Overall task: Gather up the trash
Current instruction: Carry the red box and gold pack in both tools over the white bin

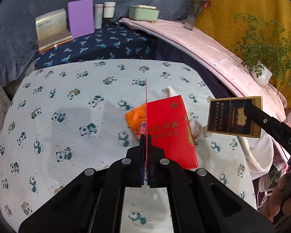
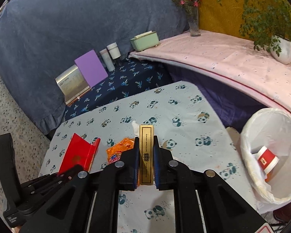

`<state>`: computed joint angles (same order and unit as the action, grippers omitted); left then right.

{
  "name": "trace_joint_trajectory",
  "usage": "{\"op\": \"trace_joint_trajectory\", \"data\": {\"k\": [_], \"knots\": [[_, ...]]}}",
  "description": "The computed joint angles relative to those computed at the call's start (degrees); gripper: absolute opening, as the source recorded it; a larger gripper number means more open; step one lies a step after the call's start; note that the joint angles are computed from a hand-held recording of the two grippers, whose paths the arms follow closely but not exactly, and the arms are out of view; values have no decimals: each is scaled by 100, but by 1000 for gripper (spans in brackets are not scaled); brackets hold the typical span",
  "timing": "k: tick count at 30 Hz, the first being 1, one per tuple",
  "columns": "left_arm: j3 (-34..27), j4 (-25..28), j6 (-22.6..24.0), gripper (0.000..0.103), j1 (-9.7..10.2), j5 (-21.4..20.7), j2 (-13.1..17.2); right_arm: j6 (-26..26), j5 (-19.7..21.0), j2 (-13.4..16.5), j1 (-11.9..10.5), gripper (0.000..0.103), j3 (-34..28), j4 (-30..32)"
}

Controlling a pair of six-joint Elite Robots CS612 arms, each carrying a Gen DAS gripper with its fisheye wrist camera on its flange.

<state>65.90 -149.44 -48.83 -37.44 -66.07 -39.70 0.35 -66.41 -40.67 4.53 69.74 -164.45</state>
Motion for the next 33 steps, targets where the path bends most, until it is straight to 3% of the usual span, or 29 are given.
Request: {"op": "trace_joint_trajectory", "data": {"k": [10, 19, 27, 33], "knots": [[-702, 178, 600, 0, -240, -143, 293, 304, -185, -379, -312, 12, 611, -689], [-1852, 547, 1303, 0, -434, -316, 847, 648, -383, -541, -660, 12, 949, -1091], [-3354, 1235, 1746, 0, -545, -613, 1626, 846, -669, -580, -923, 12, 1112, -1251], [-4992, 2058, 1985, 0, -602, -863, 2474, 973, -851, -571, -1078, 12, 1186, -1289]]}}
